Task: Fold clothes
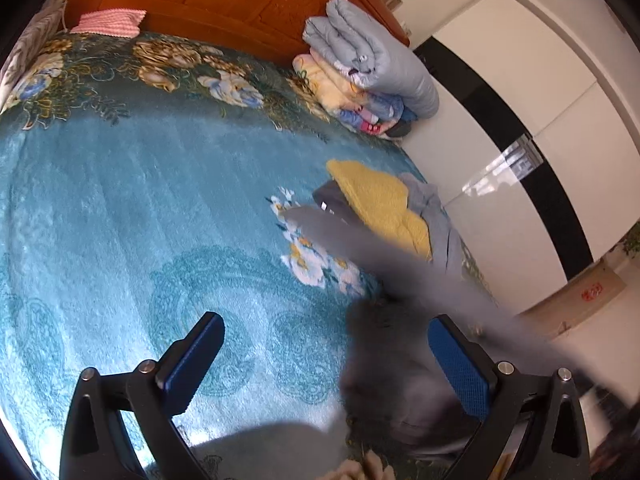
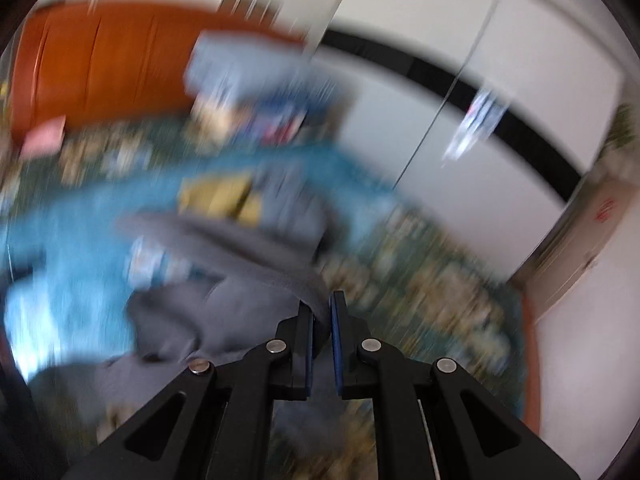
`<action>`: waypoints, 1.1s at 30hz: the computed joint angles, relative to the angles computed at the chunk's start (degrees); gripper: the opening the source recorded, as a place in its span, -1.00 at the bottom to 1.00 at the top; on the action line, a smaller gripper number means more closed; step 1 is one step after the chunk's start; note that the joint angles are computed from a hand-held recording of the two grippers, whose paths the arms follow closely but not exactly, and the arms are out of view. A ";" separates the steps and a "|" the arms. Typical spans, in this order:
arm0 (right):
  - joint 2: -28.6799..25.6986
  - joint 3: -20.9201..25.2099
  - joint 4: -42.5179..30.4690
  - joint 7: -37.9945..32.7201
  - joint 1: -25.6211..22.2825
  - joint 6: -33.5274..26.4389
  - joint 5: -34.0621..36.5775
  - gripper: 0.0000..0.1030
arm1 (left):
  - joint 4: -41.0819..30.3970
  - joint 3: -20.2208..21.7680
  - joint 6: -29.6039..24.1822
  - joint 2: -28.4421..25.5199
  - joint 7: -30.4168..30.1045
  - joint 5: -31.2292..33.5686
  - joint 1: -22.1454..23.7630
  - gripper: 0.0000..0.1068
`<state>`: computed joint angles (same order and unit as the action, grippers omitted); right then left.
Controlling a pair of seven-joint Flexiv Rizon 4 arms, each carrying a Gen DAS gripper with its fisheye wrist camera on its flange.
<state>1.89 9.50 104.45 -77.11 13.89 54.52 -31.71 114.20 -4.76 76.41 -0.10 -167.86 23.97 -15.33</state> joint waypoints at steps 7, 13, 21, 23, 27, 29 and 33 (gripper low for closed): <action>0.58 0.17 8.91 2.07 -0.72 -1.22 6.14 -0.85 | 0.32 -0.32 0.46 -2.30 7.81 -8.11 -1.01 0.93; 1.33 -0.38 11.42 0.20 -1.53 -2.07 13.19 -0.84 | -3.56 -0.87 -6.92 -5.37 18.57 -14.31 -2.81 0.93; 6.68 -0.20 14.27 0.18 -3.53 4.05 13.13 0.17 | -7.15 0.37 -14.02 -7.04 19.52 -13.93 -4.49 0.93; 6.90 0.10 14.24 -0.06 -3.56 6.61 11.84 0.18 | -7.64 0.44 -14.81 -7.54 19.76 -14.04 -4.65 0.93; 2.56 0.76 10.90 -5.09 -0.02 10.73 14.89 0.47 | -8.18 0.64 -15.83 -8.57 20.12 -14.81 -5.01 0.93; -2.02 1.23 7.91 -9.16 2.32 9.52 17.28 0.47 | -8.25 0.88 -16.35 -8.68 19.82 -14.80 -5.17 0.93; -10.82 -0.98 6.32 -4.85 5.98 9.37 2.69 0.46 | -6.02 1.26 -15.48 -7.82 18.51 -16.79 -4.75 0.93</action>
